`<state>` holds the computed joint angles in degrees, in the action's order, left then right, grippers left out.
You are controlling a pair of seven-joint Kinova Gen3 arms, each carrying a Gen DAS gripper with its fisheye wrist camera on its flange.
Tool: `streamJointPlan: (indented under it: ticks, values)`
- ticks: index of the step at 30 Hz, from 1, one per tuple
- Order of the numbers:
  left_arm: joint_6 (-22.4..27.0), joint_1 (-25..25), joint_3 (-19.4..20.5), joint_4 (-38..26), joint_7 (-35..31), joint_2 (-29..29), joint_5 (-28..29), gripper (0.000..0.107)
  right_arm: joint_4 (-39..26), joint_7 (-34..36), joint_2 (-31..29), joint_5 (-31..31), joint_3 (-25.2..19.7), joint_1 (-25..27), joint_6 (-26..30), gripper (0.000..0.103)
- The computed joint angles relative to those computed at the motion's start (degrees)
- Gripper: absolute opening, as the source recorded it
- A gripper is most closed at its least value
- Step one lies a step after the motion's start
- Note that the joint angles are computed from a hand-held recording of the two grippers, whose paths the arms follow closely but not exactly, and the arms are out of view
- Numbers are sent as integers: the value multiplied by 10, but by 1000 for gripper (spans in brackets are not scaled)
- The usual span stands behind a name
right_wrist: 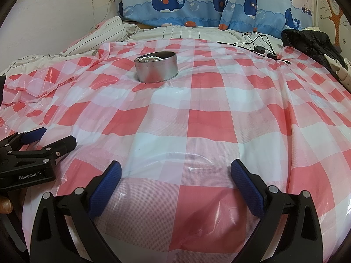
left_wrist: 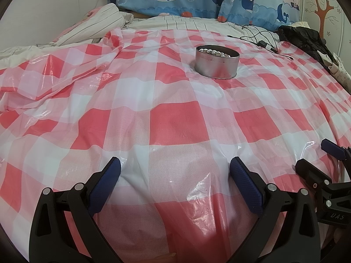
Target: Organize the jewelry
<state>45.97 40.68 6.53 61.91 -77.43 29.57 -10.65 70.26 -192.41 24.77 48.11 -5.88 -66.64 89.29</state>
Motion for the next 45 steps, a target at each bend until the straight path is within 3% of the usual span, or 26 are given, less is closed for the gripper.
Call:
streamJointPlan:
  ticks: [8, 12, 17, 45]
  values:
    - [-19, 1, -6, 18, 13, -9, -2, 96, 0, 0, 0, 0, 0, 0, 0, 96]
    - [-28, 29, -30, 29, 45, -16, -52, 95, 2, 0, -1, 0, 0, 1, -1, 96]
    - [-1, -20, 6, 4, 21, -4, 3, 96, 2, 0, -2, 0, -1, 1, -1, 96]
    - [4, -3, -7, 4, 29, -4, -15, 96, -1, 1, 0, 0, -1, 1, 1, 96]
